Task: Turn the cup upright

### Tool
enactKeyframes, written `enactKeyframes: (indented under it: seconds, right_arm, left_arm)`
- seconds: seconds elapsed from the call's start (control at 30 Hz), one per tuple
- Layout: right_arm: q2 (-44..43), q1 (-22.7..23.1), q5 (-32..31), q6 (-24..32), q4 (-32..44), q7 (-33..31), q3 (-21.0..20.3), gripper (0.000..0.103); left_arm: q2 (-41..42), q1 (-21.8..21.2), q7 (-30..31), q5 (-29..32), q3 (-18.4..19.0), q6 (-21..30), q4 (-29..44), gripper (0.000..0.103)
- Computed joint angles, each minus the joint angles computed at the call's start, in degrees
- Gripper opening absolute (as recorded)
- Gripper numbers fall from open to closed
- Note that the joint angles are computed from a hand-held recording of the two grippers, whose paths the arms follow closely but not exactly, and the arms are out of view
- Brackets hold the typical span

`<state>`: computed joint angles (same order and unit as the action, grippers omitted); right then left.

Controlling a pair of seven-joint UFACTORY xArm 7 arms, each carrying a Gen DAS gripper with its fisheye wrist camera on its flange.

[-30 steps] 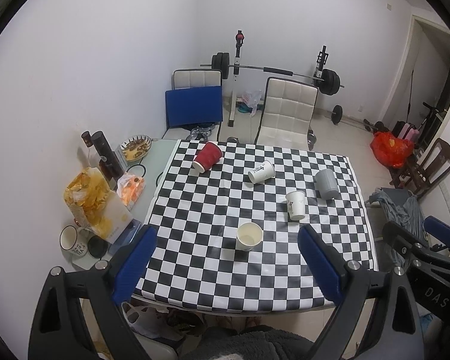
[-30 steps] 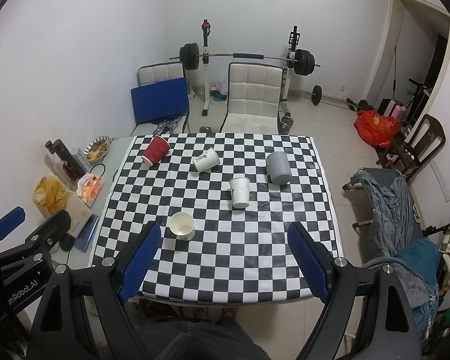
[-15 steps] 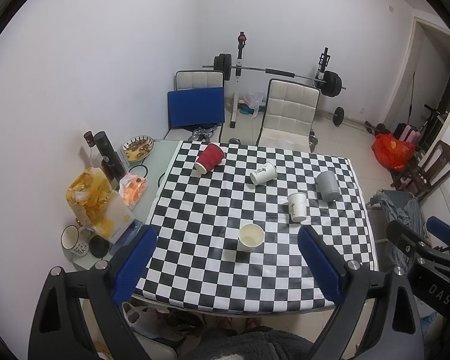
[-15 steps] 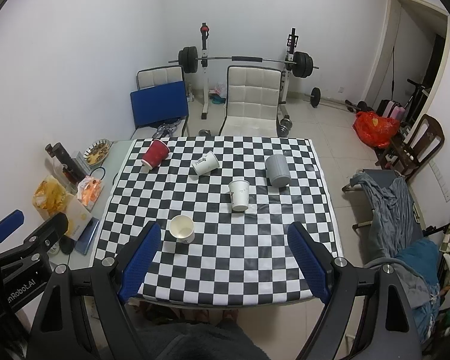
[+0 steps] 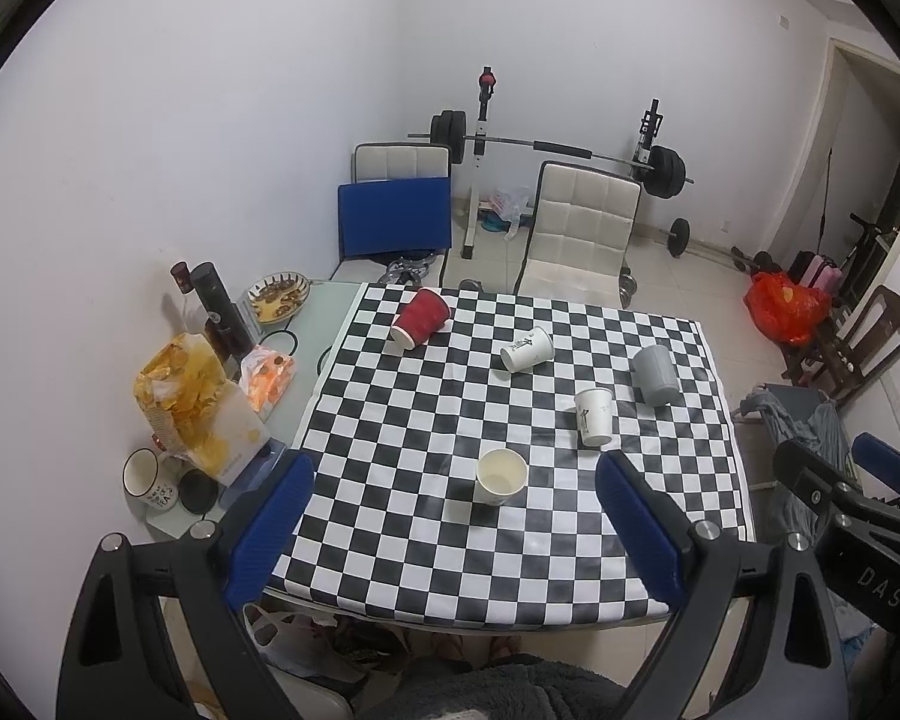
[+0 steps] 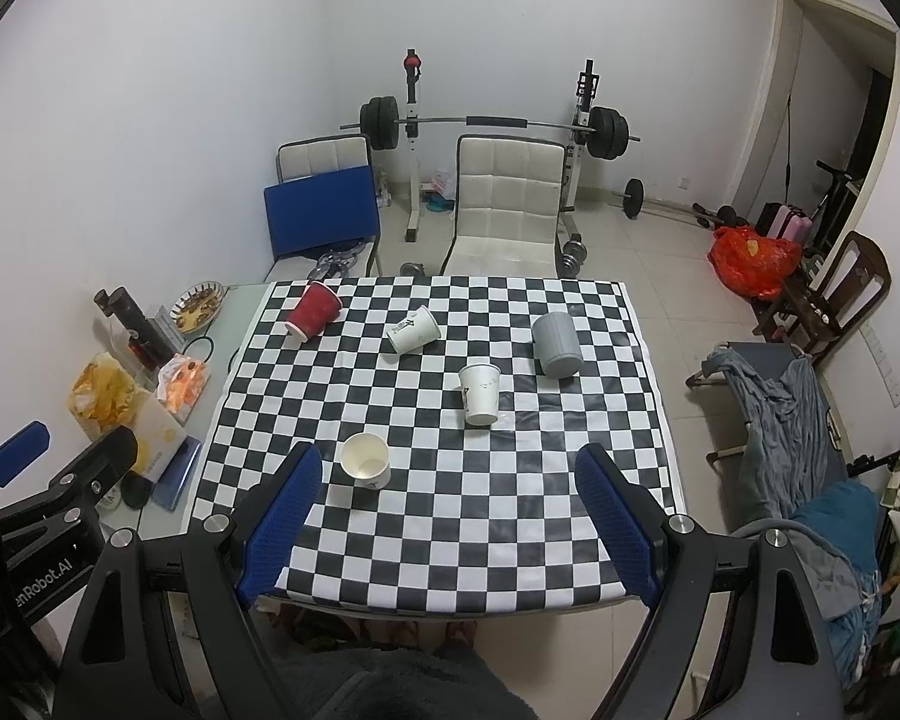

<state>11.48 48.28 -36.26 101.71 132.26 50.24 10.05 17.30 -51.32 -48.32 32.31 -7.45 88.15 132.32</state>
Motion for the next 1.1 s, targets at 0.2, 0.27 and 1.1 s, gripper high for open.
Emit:
enactKeyframes:
  seconds: [0.2, 0.27, 1.1]
  right_arm:
    - [0.3, -0.1, -0.1, -0.2, 0.1, 0.2, 0.3, 0.088]
    - [-0.4, 0.2, 0.1, -0.5, -0.9, 0.6, -0.1, 0.088]
    - [2.6, 0.7, -0.6, -1.4, 2.2, 0.1, -0.6, 0.088]
  left_arm:
    - [-1.7, 0.8, -0.4, -0.1, -0.6, -1.2, -3.0, 0.096]
    - [-1.9, 1.1, -0.5, -0.3, -0.9, -1.4, -3.3, 0.096]
    - [1.3, 1.2, 1.9, -0.3, 0.3, -0.4, 2.8, 0.096]
